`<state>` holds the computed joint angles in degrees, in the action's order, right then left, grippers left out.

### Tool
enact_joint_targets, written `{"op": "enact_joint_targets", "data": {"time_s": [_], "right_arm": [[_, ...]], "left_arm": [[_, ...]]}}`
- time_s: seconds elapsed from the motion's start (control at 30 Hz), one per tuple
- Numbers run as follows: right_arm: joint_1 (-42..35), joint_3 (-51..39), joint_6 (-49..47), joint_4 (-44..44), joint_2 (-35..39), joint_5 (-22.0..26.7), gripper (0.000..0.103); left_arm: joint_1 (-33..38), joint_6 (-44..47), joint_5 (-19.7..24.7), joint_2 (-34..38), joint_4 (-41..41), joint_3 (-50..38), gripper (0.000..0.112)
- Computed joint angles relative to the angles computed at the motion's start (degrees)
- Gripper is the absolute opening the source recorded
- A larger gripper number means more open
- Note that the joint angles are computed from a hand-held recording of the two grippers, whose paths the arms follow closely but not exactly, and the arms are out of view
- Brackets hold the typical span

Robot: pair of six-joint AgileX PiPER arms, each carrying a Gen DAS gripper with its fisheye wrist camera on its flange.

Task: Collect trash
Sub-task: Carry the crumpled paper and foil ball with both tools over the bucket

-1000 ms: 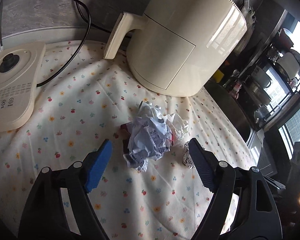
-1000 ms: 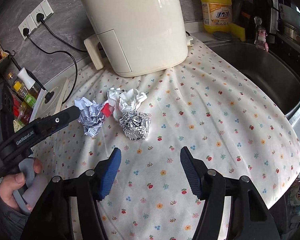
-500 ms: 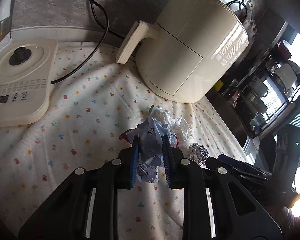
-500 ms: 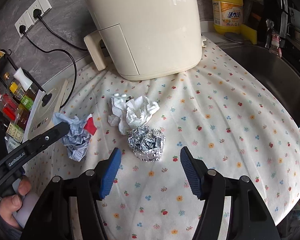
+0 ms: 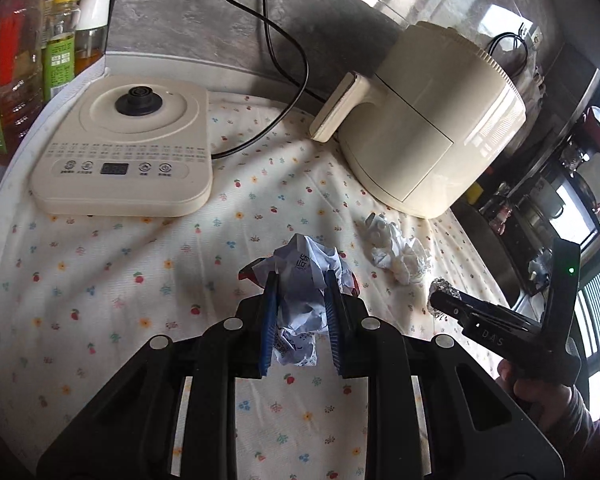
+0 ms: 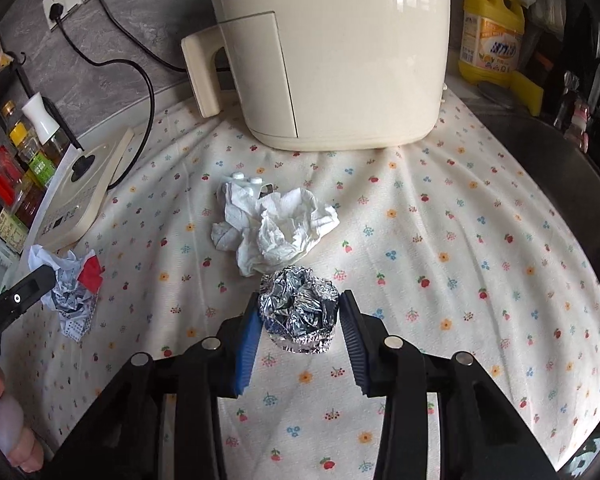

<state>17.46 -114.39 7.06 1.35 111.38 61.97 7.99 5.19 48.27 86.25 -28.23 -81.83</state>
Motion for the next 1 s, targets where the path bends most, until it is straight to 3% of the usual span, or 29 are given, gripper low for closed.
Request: {"op": "enact_joint_targets", "data": {"time_s": [0.3,0.53,0.77,1.0], "right_arm": [[0.0,14.3,-4.2,3.4,-13.0,-2.8,0.039],[-2.4,23.8,-9.7,6.4,-24.2,-2.9,0.039],[-10.3,30.2,-16.4,12.0,-34.3,0.6,0.039],[-26.5,36.7,-28.9,20.9,-42.8,7.2,0.039]], "left_arm": [[0.3,-7.4,-0.9,-13.2,5.3,9.0,0.022],[-7.3,-18.7,-0.3,-21.7,13.7,13.0,0.022],[-23.9,-38.0,0.6,-26.4,29.6,14.3,0.022],[-44.7,-59.7,5.4,-27.1,47.8,13.8,0.022]]}}
